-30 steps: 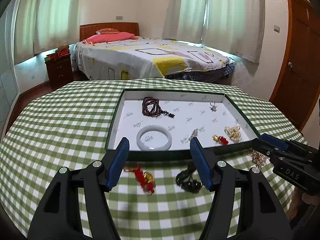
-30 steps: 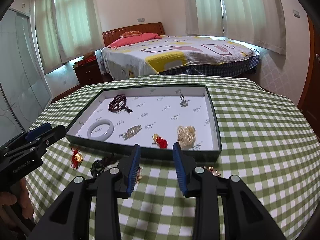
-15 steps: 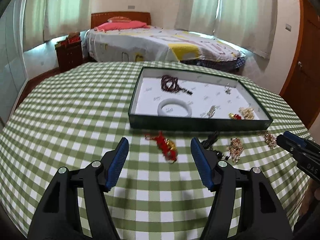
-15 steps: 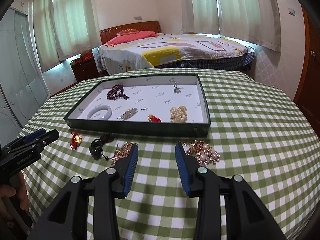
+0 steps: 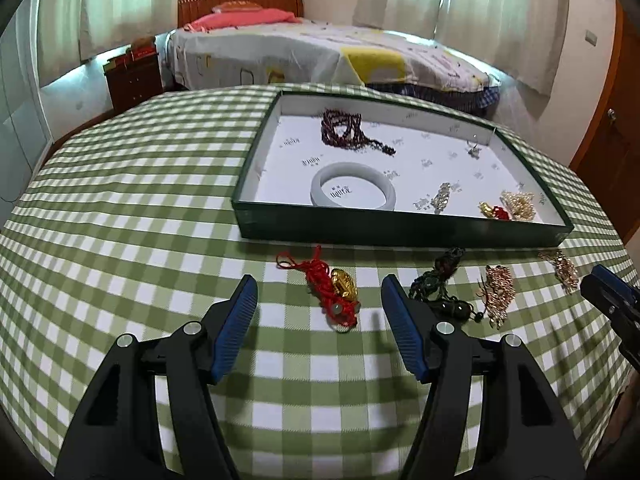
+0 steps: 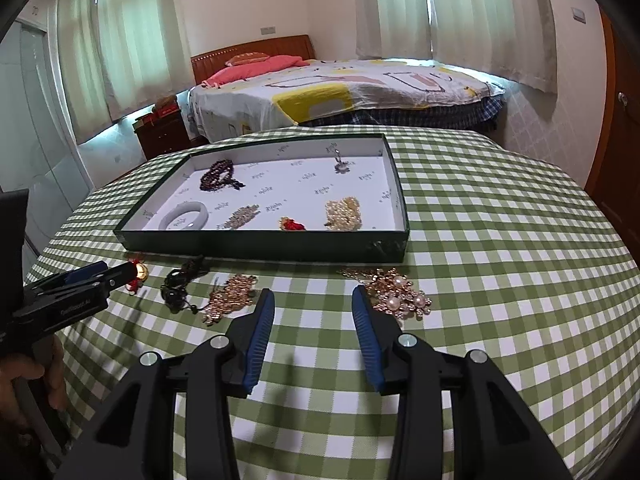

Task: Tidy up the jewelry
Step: 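Grasp the red knotted tassel with the left tool while the right tool approaches the pearl flower brooch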

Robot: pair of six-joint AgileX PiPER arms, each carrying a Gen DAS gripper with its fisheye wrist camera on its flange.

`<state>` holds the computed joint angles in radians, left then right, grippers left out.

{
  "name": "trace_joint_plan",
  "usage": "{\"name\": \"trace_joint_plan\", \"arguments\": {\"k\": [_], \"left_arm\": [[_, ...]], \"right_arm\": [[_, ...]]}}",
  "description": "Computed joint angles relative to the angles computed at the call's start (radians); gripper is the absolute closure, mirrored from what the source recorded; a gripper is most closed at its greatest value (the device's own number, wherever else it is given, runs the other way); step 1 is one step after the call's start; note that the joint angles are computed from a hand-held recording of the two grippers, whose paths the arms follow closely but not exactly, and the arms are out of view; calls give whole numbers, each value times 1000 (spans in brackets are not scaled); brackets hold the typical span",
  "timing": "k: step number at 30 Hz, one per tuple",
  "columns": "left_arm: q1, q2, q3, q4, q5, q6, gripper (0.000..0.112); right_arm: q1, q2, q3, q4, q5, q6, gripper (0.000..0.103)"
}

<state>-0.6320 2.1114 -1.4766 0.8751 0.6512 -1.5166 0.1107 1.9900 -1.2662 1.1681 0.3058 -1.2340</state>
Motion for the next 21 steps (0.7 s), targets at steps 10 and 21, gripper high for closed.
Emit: {"name": "trace_joint_plan", "arguments": {"k": [10,21], "left_arm": [[37,40,-68,-131,-16,173,69],[65,-42,80,-70,-134,77,96]], "right_arm": [[-27,62,-91,-188,15,212,62],[-39,112,-171,-426,11,455,56]]}}
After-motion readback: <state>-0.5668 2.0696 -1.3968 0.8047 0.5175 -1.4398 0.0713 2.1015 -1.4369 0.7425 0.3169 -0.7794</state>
